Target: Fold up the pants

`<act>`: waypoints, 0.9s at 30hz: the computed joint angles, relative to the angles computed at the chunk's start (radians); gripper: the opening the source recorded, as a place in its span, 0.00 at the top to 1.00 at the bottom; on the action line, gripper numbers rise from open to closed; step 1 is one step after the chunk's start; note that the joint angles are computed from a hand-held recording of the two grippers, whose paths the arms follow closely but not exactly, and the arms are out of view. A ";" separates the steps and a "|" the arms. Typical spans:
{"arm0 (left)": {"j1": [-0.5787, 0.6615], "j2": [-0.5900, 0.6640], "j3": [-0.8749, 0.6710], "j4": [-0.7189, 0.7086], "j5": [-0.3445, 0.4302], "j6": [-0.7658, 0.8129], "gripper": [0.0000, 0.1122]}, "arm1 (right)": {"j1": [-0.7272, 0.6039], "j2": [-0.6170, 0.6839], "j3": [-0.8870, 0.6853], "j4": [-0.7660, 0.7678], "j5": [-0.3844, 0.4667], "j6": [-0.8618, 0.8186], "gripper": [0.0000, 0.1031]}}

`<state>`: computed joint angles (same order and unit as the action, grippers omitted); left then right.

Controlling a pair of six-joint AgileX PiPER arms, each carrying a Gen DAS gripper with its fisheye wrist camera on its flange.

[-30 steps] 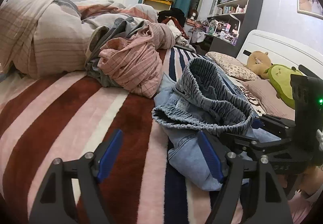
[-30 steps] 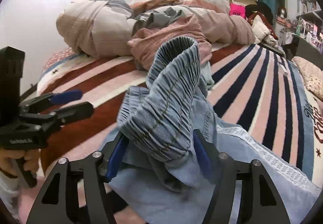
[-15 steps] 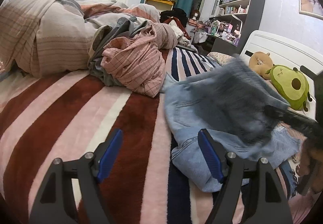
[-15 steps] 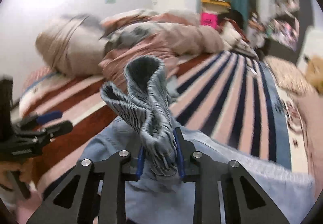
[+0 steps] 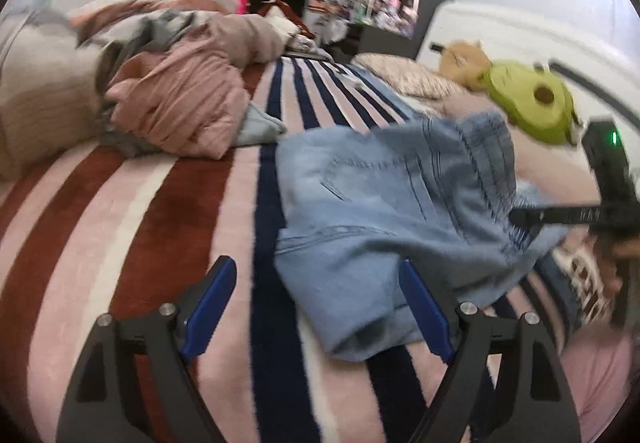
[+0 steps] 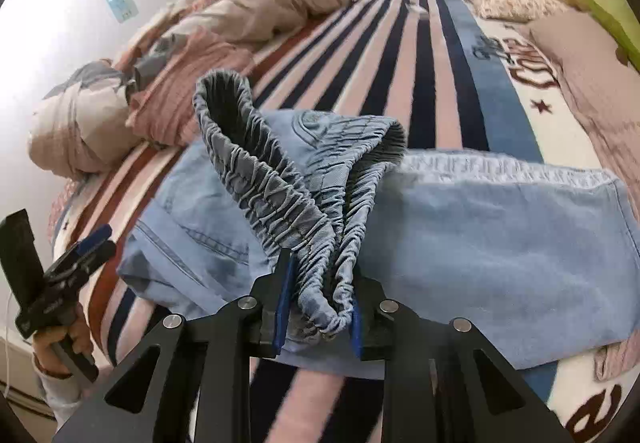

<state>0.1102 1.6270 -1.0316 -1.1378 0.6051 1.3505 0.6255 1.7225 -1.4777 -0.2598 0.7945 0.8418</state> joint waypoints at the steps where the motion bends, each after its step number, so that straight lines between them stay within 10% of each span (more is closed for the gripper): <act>1: -0.012 -0.009 0.008 -0.018 -0.014 0.029 0.28 | -0.003 -0.002 0.000 -0.005 0.022 0.000 0.78; 5: -0.012 -0.012 0.002 -0.117 0.019 0.112 0.28 | 0.057 -0.044 0.023 -0.207 0.139 0.107 0.70; 9: -0.055 0.026 -0.038 -0.094 0.022 0.086 0.29 | 0.032 -0.143 0.097 -0.162 -0.014 0.068 0.64; 12: -0.089 0.062 -0.069 0.041 -0.002 -0.051 0.29 | 0.032 -0.075 0.005 -0.146 0.032 -0.014 0.41; 17: -0.108 0.057 -0.031 0.114 -0.081 -0.068 0.74 | -0.014 0.031 -0.012 -0.045 0.025 -0.106 0.41; 27: -0.124 0.027 0.032 0.216 -0.152 -0.100 0.83 | -0.057 -0.079 0.142 -0.020 -0.011 -0.087 0.50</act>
